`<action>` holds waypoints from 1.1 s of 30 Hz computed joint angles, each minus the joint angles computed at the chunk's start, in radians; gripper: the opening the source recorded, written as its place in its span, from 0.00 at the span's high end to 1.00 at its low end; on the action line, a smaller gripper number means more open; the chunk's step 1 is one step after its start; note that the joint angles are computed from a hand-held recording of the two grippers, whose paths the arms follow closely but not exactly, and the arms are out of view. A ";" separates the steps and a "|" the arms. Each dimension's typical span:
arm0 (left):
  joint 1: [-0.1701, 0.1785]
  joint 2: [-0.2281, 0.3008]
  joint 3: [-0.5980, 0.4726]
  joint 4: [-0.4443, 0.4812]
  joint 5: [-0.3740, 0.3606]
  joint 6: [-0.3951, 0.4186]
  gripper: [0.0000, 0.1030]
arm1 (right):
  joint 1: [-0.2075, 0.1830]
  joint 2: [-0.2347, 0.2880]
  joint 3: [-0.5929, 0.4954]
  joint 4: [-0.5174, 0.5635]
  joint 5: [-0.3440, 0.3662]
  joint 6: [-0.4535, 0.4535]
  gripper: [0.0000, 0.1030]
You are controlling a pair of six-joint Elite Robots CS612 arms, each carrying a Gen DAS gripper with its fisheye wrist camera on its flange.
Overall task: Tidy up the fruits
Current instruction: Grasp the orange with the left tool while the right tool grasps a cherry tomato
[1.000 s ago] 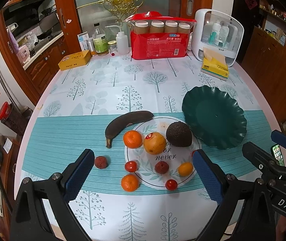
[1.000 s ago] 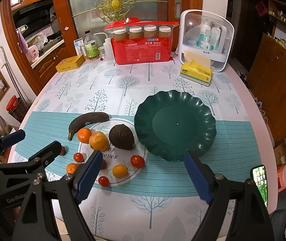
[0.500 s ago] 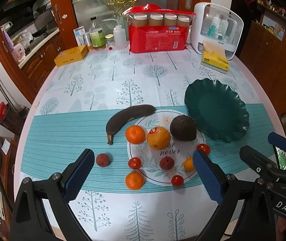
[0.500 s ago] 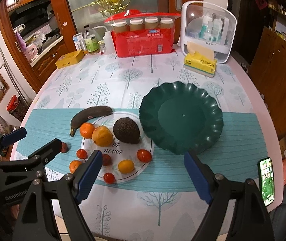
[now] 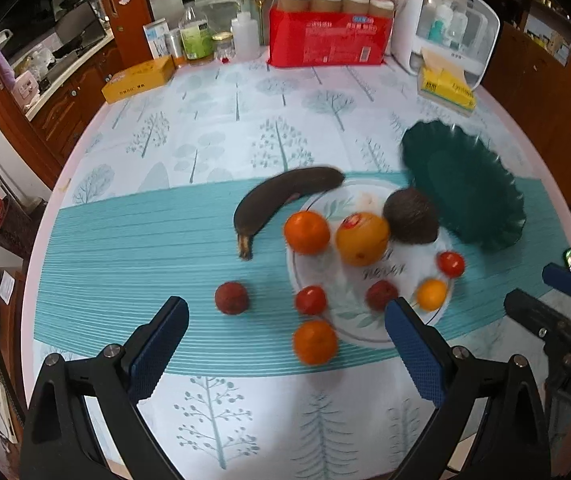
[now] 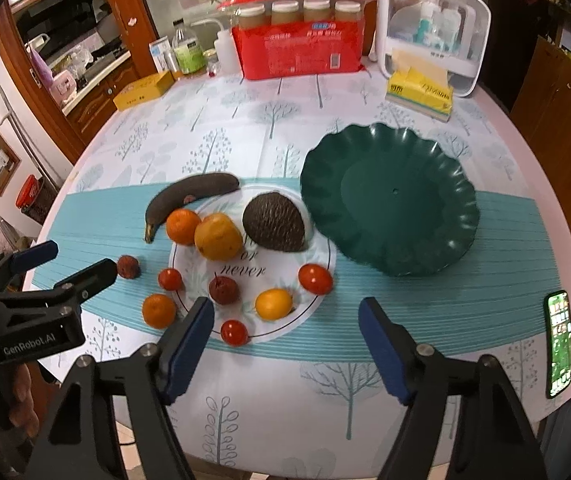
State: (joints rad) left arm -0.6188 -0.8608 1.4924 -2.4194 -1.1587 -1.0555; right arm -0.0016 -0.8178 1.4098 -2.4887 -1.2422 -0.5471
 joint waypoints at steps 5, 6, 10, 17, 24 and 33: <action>0.016 0.016 0.032 -0.075 -0.096 0.027 0.05 | 0.005 0.020 -0.001 0.051 0.006 -0.015 0.36; 0.019 0.022 0.035 -0.089 -0.113 0.032 0.06 | 0.006 0.023 -0.002 0.062 0.008 -0.016 0.39; 0.028 0.044 0.035 -0.110 -0.162 0.051 0.09 | 0.009 0.040 -0.005 0.107 0.015 -0.016 0.46; 0.050 0.080 0.026 -0.170 -0.251 0.070 0.20 | 0.015 0.064 0.001 0.125 0.033 -0.009 0.53; 0.068 0.108 0.004 -0.193 -0.324 0.105 0.35 | 0.034 0.077 0.013 0.085 0.011 -0.028 0.65; 0.071 0.130 -0.027 -0.181 -0.342 0.145 0.57 | 0.046 0.088 0.023 0.032 -0.006 -0.039 0.76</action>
